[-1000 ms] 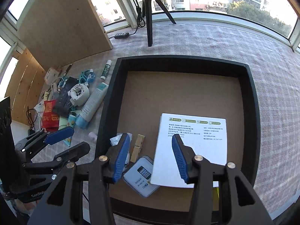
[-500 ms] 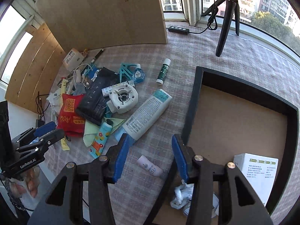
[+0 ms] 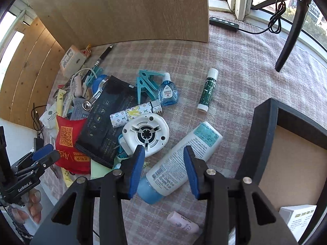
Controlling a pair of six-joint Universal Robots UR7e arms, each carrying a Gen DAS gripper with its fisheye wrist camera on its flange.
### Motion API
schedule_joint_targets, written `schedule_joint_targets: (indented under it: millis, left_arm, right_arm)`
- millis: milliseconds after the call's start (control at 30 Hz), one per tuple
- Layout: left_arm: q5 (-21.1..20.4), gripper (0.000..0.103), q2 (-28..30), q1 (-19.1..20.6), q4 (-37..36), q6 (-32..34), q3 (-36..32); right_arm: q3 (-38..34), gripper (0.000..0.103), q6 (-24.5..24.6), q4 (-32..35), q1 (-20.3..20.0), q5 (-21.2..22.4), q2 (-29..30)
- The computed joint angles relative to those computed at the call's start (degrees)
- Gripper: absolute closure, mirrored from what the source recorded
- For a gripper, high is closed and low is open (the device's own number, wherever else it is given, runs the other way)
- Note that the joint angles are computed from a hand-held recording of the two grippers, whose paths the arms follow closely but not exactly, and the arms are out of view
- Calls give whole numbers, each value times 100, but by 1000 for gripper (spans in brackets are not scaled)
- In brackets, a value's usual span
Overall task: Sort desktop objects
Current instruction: 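Grasp the red drawstring bag with the left tool while the right grasps the white plug device, then carry the red bag and white plug device over the tray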
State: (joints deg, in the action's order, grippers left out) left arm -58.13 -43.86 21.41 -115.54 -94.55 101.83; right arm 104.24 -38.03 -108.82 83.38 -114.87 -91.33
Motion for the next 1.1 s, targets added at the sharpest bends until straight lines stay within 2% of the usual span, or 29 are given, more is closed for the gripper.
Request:
schedule_joint_targets:
  millis: [133,367,600,733,1100]
  left_arm:
    - [-63,40,61,139,-104,130,-4]
    - [-109,41,71,238,-358,214,91]
    - [44,58,74,164,-239,109,64]
    - [104,70,-72,87,-454,-25,240]
    - [403,74,-292,-290,131,-444,166]
  right_arm:
    - [-41,66,35,-53,11,-72,203]
    - [9,71,90,-64,40,-179,447]
    - [76,79,86,-191,64,-189,479]
    - [90,81,31,-199,3,-70,356]
    - [143,82,-171,-248,22,167,8]
